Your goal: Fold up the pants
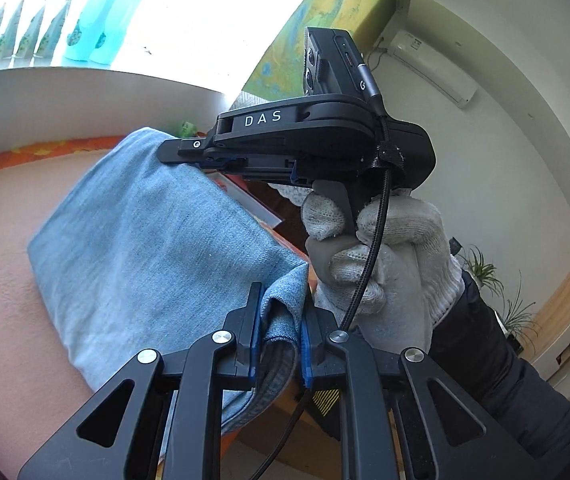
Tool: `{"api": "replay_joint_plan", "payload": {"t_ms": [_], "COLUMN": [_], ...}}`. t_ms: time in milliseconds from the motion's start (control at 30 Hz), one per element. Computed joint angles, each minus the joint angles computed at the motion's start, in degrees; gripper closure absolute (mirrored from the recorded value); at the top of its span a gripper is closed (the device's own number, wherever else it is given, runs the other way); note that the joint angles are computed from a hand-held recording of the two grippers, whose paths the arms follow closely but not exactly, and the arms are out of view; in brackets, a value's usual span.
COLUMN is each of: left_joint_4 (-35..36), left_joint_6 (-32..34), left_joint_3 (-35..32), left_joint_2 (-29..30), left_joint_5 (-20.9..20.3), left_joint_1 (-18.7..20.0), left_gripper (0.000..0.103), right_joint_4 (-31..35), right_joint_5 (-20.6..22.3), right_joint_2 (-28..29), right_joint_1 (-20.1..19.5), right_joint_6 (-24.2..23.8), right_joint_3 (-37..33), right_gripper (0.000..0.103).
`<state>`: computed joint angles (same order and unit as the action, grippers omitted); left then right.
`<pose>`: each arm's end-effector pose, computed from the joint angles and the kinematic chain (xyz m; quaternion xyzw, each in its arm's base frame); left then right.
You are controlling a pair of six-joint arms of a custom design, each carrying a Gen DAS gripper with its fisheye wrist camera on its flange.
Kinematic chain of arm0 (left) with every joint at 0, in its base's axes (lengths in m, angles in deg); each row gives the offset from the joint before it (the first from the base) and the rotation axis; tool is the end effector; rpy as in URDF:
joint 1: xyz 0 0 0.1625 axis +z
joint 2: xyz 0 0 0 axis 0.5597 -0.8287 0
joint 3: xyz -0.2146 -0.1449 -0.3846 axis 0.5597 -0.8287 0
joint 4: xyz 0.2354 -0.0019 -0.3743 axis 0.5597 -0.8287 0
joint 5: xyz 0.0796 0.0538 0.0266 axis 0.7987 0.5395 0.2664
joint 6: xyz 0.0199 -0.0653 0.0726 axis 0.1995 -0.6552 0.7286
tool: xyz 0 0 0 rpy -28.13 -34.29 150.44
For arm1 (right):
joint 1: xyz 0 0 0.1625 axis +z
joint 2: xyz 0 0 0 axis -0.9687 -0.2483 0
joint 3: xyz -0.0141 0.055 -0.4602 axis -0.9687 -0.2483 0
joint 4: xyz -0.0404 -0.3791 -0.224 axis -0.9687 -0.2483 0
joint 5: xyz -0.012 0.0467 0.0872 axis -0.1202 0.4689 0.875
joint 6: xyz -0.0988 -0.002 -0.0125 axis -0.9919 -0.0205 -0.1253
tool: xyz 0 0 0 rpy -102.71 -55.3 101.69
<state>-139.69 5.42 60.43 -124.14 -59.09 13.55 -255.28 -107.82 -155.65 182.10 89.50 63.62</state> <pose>-0.2851 -0.4635 0.1729 -0.4991 -0.8493 0.0324 0.1689 0.2188 -0.4601 0.2750 -0.0309 -0.8822 0.4347 0.1784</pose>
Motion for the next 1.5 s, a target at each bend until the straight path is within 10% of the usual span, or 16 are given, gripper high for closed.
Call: {"api": "replay_joint_plan", "payload": {"t_ms": [533,833,1500], "left_joint_4": [2.9,3.7,-2.5], "left_joint_6": [0.5,2.1,5.1], "left_joint_3": [-2.1,-4.1,0.1], "left_joint_2": [12.4,16.2,14.1], "left_joint_5": [2.4,2.9,12.5], "left_joint_1": [-4.7,-5.5,-9.5], "left_gripper": [0.089,0.089,0.072], "right_joint_4": [-10.2,-16.2,-20.0], "right_joint_5": [13.9,15.7,-8.3], "right_joint_2": [-8.5,-9.4,-4.4], "right_joint_1": [-20.4,-23.8,-14.8], "right_joint_6": [-0.7,-2.4,-8.6], "right_joint_3": [14.1,17.3,14.7], "right_gripper": [0.098,0.099,0.095]}}
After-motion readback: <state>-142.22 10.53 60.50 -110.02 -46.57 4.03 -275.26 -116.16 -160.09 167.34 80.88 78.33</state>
